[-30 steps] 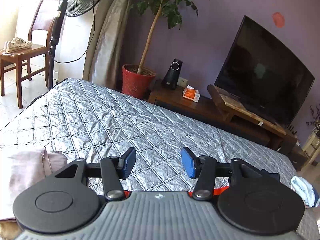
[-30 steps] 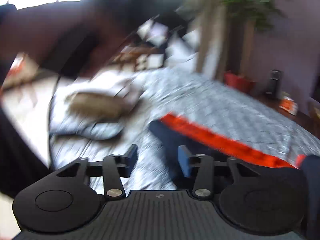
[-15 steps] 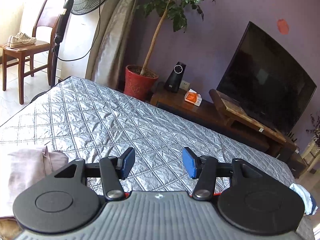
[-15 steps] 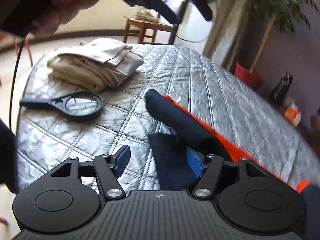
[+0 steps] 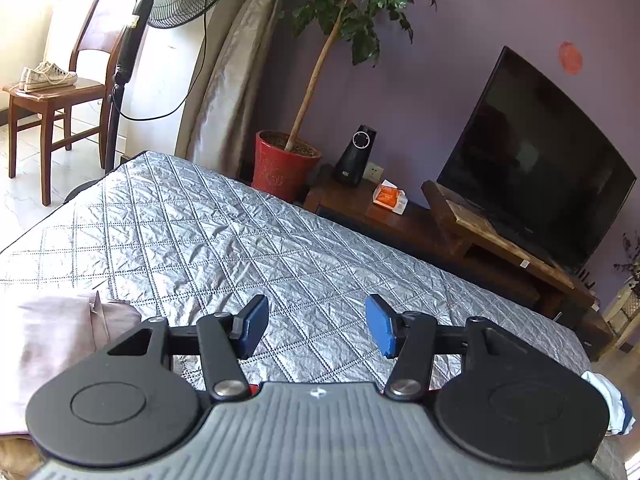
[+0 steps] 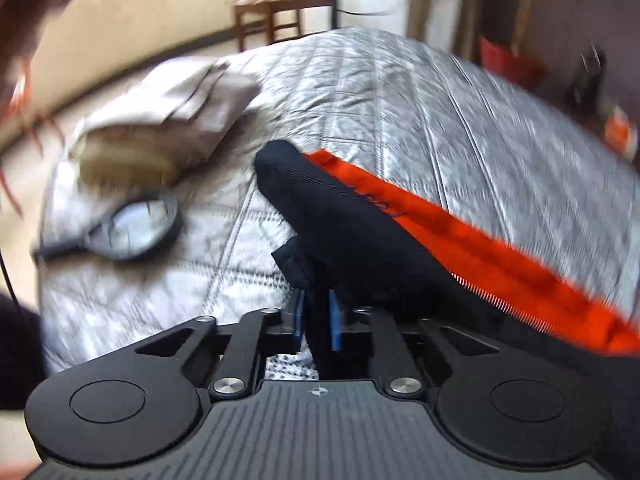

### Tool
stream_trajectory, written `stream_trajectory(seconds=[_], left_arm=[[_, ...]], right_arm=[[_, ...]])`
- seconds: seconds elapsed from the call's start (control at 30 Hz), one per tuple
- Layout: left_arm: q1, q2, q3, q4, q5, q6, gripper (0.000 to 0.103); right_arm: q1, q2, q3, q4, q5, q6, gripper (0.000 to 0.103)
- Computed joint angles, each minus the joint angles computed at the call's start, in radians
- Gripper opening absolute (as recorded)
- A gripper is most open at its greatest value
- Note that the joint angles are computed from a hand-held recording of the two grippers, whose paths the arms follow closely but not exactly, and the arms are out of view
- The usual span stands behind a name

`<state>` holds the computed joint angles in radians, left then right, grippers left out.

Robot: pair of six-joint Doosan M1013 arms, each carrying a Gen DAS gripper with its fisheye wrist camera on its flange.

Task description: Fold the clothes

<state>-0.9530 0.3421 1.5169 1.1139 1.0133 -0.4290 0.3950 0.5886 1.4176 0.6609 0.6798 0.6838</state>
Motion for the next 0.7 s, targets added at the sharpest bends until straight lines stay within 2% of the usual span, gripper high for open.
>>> stream_trajectory(seconds=[0.07,0.17,0.2,0.27,0.33,0.37,0.43,0.47,0.5,0.57,0.67,0.7], left_arm=[[-0.001,0.002,-0.002,-0.001,0.005,0.005,0.052],[-0.001,0.003,-0.002,0.004,0.018,0.004,0.052],[-0.002,0.003,-0.003,0.008,0.025,0.002,0.052],[-0.003,0.006,-0.007,0.014,0.04,0.003,0.053],[-0.004,0.009,-0.011,0.015,0.043,0.006,0.055],[-0.003,0.011,-0.013,0.012,0.035,0.013,0.056],[-0.002,0.018,-0.022,-0.004,0.018,0.045,0.056],[0.0,0.022,-0.027,-0.013,0.01,0.063,0.056],[0.001,0.026,-0.032,-0.022,0.002,0.079,0.056],[0.004,0.031,-0.038,-0.034,-0.024,0.101,0.056],[0.005,0.041,-0.05,-0.047,-0.055,0.147,0.058],[0.005,0.046,-0.055,-0.054,-0.064,0.167,0.058]], right_arm=[[-0.02,0.001,0.0,0.069,0.03,0.029,0.006],[-0.052,-0.036,0.058,0.329,0.088,-0.103,0.005],[-0.057,-0.045,0.07,0.364,0.128,-0.124,0.005],[-0.057,-0.056,0.078,0.35,0.227,-0.118,0.006],[-0.045,-0.077,0.102,0.302,0.262,-0.176,0.009],[-0.045,-0.085,0.116,0.301,0.277,-0.195,0.015],[-0.078,-0.108,0.164,0.407,0.27,-0.189,0.027],[-0.097,-0.12,0.189,0.469,0.263,-0.182,0.037],[-0.121,-0.141,0.228,0.549,0.214,-0.179,0.062],[-0.168,-0.189,0.31,0.747,0.069,-0.193,0.089],[-0.234,-0.241,0.394,0.987,-0.173,-0.175,0.087],[-0.252,-0.246,0.397,1.0,-0.241,-0.142,0.088]])
